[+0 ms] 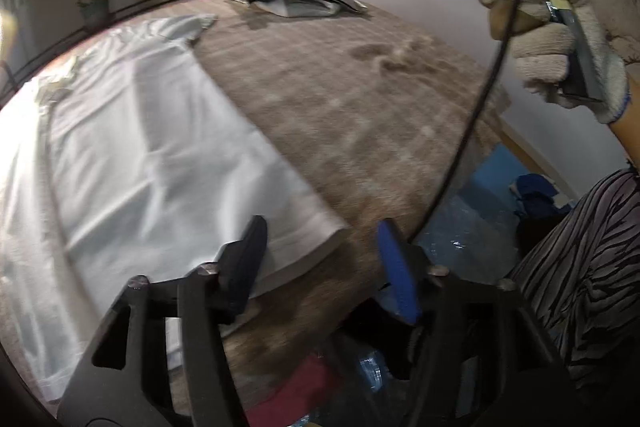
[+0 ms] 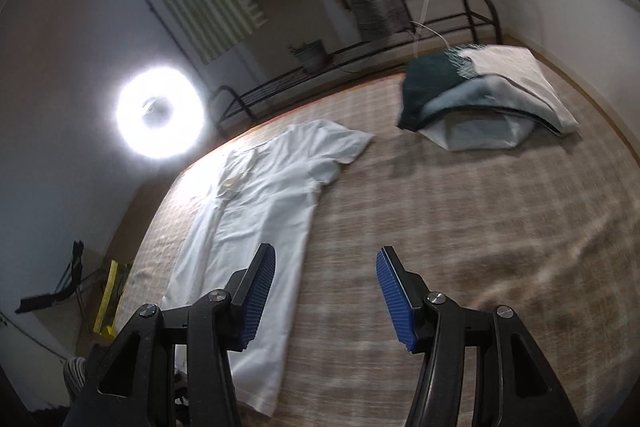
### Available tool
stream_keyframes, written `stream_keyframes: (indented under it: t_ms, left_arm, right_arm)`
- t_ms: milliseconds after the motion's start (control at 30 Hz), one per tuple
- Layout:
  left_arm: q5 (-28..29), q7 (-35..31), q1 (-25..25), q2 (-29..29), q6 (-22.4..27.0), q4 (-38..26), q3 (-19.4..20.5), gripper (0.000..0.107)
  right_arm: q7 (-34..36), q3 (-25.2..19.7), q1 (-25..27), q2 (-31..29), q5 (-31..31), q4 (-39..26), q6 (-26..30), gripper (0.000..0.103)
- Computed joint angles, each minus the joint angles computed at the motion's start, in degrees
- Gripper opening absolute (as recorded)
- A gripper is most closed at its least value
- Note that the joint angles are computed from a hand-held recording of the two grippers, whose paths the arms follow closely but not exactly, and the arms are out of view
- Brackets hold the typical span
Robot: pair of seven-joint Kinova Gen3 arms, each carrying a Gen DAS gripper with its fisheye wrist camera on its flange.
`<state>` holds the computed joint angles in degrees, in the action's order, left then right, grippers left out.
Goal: Fold small clothes
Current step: 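Carry the right tool across to the T-shirt's other side, then grasp the other side edge of the T-shirt with the right tool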
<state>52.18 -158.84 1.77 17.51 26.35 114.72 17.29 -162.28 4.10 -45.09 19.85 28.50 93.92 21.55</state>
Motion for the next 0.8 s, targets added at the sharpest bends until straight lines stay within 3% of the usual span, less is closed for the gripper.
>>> stream_keyframes:
  t_ms: [67, 133, 200, 233, 300, 333, 467, 533, 633, 800]
  left_arm:
    - [-3.3, 3.8, 2.0, 0.6, -1.3, -0.8, -0.4, 0.06]
    - [-7.1, 8.4, 6.6, 1.1, -4.3, -1.0, -3.4, 0.058]
    - [-10.3, 12.6, 8.3, 1.9, -6.1, -1.2, -4.4, 0.036]
    - [-11.0, 13.4, 7.8, 1.8, -7.8, -0.8, -3.3, 0.032]
    - [-11.5, 13.2, 6.4, 2.3, -8.6, -0.9, -1.6, 0.01]
    - [-10.3, 11.8, 4.8, 2.6, -7.6, -1.2, -0.6, 0.005]
    - [-1.3, 11.7, -5.8, 5.6, 1.3, -4.3, 6.1, 0.004]
    - [3.4, 9.2, -10.1, 5.6, 3.5, -4.2, 8.7, 0.004]
    - [5.7, 8.1, -9.3, 5.4, 4.4, -4.3, 6.7, 0.004]
    - [2.8, 10.1, -3.4, 5.3, 2.8, -4.7, 1.8, 0.004]
  right_arm:
    - [1.4, -1.5, 2.7, 0.1, -2.4, 0.7, -1.5, 0.056]
    - [5.1, -4.0, 6.2, 0.9, -6.1, 0.5, -2.6, 0.056]
    - [9.8, -6.5, 9.7, 2.4, -10.0, -1.1, -3.0, 0.056]
    - [12.1, -7.9, 11.5, 3.3, -12.0, -1.7, -3.5, 0.056]
    - [16.7, -11.3, 15.8, 5.9, -16.2, -3.9, -4.5, 0.056]
    - [18.3, -12.7, 17.5, 7.4, -18.0, -5.3, -4.7, 0.056]
    - [22.4, -15.5, 21.5, 14.1, -24.1, -12.1, -4.7, 0.056]
    - [23.9, -16.2, 22.5, 17.6, -26.5, -16.4, -3.5, 0.056]
    - [25.4, -14.4, 21.3, 22.7, -28.5, -24.4, 1.2, 0.056]
    - [27.1, -11.5, 19.8, 30.8, -32.4, -37.6, 7.8, 0.053]
